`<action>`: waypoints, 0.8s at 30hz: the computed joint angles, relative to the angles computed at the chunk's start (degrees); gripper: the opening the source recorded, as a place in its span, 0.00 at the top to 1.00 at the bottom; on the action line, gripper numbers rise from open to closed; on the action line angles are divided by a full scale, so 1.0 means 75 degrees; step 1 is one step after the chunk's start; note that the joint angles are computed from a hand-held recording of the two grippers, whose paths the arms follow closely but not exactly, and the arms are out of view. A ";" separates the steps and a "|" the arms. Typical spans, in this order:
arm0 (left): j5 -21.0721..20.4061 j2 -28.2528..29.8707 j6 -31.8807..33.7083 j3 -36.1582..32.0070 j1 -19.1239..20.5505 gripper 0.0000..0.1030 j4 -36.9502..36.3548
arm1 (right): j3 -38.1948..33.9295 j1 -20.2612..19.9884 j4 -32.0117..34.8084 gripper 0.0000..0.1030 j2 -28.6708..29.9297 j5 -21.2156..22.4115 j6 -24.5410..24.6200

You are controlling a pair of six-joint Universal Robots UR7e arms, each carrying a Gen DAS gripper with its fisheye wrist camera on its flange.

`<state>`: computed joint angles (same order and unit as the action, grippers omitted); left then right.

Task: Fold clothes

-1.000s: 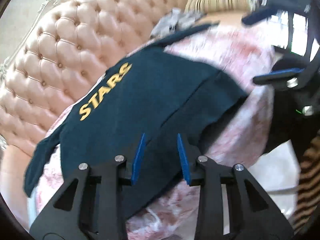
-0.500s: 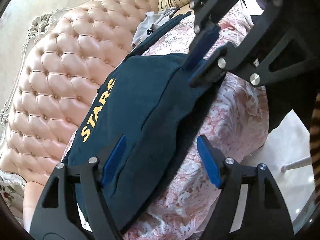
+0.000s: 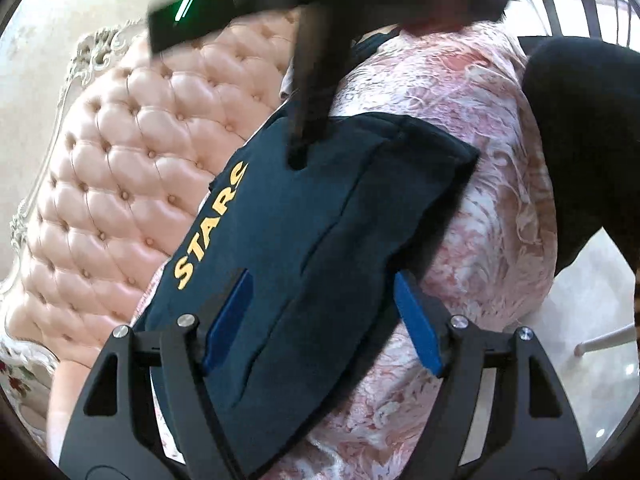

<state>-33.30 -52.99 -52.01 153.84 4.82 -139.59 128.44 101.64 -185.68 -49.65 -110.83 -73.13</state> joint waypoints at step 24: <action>0.0652 0.0595 -0.0061 -0.0627 0.0269 0.93 0.1322 | -0.1146 -0.0153 0.1466 0.22 0.0456 -0.0039 0.1617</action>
